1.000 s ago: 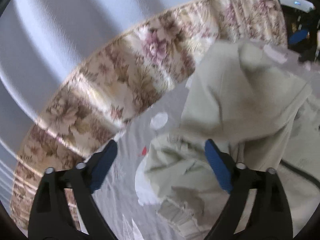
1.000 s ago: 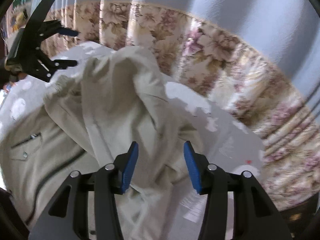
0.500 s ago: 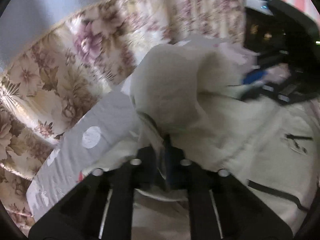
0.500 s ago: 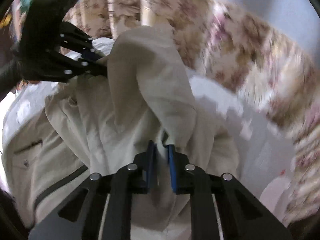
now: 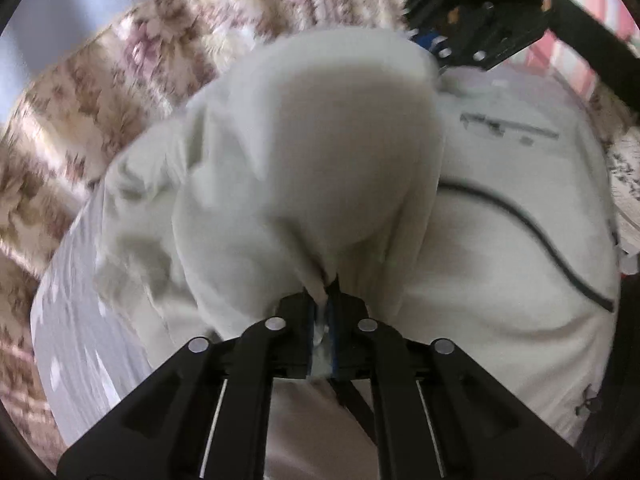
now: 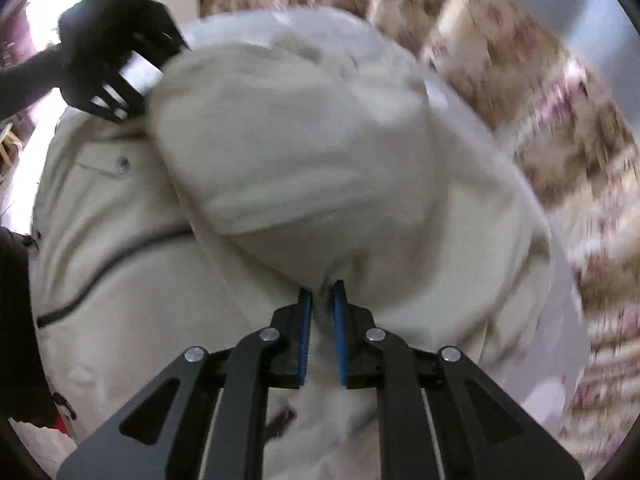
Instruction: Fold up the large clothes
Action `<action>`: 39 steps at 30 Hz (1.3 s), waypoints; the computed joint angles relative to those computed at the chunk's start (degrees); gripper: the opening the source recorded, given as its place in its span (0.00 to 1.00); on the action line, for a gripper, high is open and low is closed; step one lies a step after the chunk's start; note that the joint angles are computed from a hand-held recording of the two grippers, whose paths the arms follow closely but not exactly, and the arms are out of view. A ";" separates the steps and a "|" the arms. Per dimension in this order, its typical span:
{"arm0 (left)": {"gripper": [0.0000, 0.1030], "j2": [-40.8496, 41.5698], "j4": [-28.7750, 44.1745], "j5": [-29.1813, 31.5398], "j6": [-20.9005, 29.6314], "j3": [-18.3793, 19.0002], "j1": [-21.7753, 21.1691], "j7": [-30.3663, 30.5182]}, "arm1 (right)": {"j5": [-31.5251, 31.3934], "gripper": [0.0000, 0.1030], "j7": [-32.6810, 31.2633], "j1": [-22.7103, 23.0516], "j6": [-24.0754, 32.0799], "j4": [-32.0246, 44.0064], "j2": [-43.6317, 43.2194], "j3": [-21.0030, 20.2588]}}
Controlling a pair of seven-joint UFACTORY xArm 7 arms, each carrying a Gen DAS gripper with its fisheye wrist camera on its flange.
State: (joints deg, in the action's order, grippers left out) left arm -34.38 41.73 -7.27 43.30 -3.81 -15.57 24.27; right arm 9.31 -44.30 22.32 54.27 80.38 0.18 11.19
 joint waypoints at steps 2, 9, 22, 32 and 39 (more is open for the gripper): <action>0.15 -1.69 -1.03 0.39 0.68 -0.55 1.14 -2.51 | -0.90 0.11 2.24 -0.68 -0.45 -1.68 -2.01 -0.66; 0.80 -8.33 -0.14 3.93 -3.07 -2.35 4.17 -9.22 | 8.10 0.49 11.04 -1.61 -15.22 -4.90 -7.91 -1.99; 0.78 9.28 7.88 23.77 0.02 -15.57 14.09 -41.35 | -11.41 0.45 32.35 0.15 -19.21 -13.51 -4.15 0.59; 0.90 0.65 2.87 29.38 2.13 -12.59 9.33 -50.46 | -1.95 0.70 29.43 1.47 -29.33 -26.46 -19.67 -2.33; 0.97 -18.52 -6.14 29.16 9.15 -14.63 9.23 -55.01 | -7.84 0.77 44.21 -6.92 -37.40 -42.47 -36.98 1.47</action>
